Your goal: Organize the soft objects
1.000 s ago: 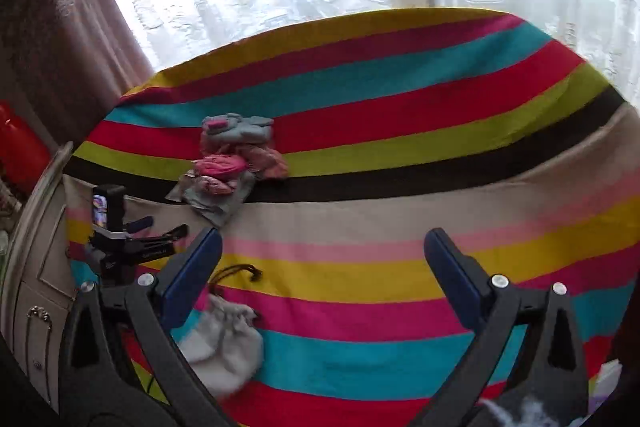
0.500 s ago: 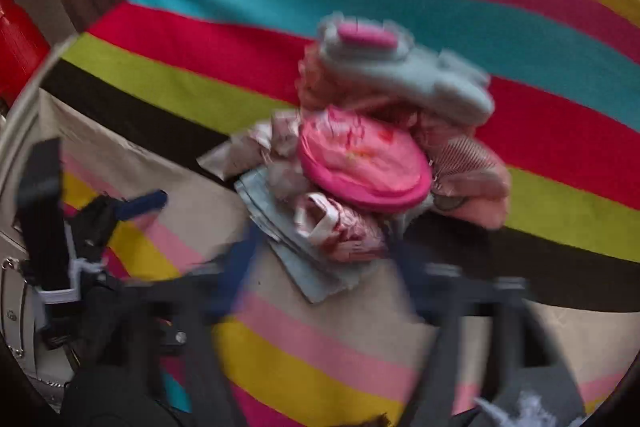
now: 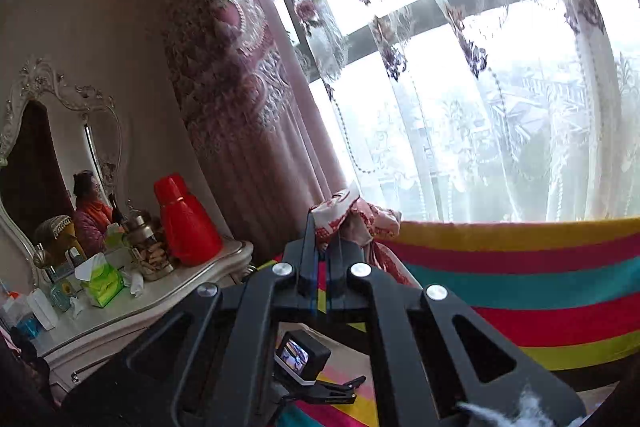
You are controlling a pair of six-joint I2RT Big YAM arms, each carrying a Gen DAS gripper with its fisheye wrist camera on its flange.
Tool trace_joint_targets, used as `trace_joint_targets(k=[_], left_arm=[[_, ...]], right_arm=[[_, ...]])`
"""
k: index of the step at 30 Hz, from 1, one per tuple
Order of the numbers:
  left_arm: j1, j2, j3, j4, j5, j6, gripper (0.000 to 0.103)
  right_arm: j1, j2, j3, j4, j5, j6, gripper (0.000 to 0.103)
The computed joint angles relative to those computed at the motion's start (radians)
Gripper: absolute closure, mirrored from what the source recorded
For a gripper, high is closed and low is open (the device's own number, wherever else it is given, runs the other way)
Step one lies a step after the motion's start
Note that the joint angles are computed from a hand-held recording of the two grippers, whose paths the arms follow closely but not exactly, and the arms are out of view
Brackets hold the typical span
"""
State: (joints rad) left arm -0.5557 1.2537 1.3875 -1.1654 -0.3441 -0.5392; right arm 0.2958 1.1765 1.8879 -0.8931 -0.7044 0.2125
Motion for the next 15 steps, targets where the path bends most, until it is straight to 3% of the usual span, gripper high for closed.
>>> trace_joint_targets(k=[7,13,14,15], left_arm=[[0.0,0.0,0.0,0.0,0.0,0.0,0.0],[0.0,0.0,0.0,0.0,0.0,0.0,0.0],[0.0,0.0,0.0,0.0,0.0,0.0,0.0],[0.0,0.0,0.0,0.0,0.0,0.0,0.0]], right_arm=[[0.004,-0.095,-0.033,0.031,0.016,0.036,0.099],[-0.017,-0.102,-0.044,0.016,0.03,0.03,0.099],[-0.024,-0.11,-0.057,0.022,0.042,0.034,0.098],[-0.029,-0.108,-0.052,0.008,0.066,0.031,0.086]])
